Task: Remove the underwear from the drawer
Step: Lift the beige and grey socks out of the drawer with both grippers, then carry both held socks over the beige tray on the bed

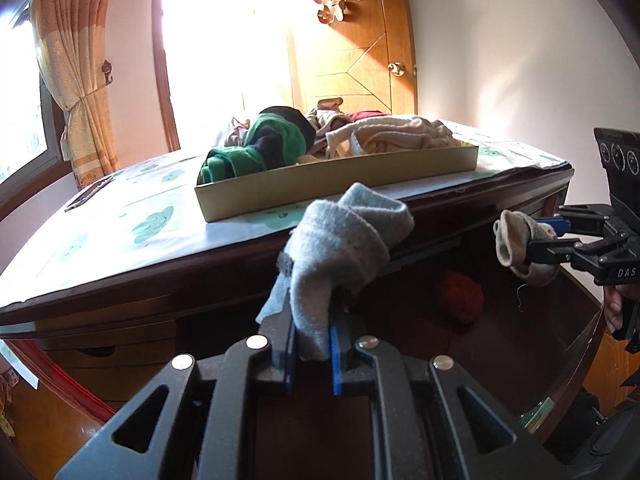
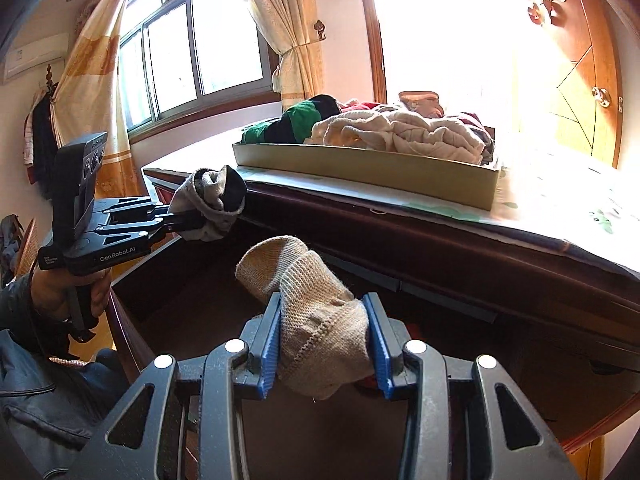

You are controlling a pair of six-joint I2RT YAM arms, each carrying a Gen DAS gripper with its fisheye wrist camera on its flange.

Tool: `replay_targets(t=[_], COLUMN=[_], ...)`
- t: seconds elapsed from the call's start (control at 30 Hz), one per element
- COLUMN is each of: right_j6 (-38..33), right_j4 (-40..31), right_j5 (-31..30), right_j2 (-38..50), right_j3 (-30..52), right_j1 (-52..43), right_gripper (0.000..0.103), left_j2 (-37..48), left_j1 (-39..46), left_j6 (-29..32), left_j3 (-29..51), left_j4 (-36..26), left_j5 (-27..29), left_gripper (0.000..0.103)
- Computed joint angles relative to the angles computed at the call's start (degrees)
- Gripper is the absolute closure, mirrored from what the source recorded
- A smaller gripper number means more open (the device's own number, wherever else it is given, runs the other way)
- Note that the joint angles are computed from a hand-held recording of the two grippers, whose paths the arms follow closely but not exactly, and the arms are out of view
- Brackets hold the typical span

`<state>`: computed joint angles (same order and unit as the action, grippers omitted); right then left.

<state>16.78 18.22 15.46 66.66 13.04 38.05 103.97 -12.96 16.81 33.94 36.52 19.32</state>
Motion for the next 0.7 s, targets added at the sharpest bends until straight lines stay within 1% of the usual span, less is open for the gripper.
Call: replay_targets(t=[0.3,0.5,0.6,0.7], right_j6=[-0.83,-1.88,-1.76,-1.79], right_j4=[4.24,7.45,8.61,9.90], right_j5=[2.93,6.18,7.47,7.10], right_j2=[-2.65,-4.29,-5.35,-5.83], right_j3=[-2.84,-4.90,-5.88,-6.63], right_j1=[1.97,4.18,4.98,4.43], right_gripper=[0.061,0.061,0.061,0.061], left_j2=[0.00,0.10,0.30,0.20], left_j1=[0.71,2.06,2.72,3.10], left_j6=[-1.29,-2.70,-3.36,-3.64], left_j3=[-1.69,-3.39,-3.35,-3.02], left_j4=[4.22,8.53,9.01,8.46], left_j5=[0.86,2.95,4.06,4.94], left_gripper=[0.092,0.092,0.092,0.092])
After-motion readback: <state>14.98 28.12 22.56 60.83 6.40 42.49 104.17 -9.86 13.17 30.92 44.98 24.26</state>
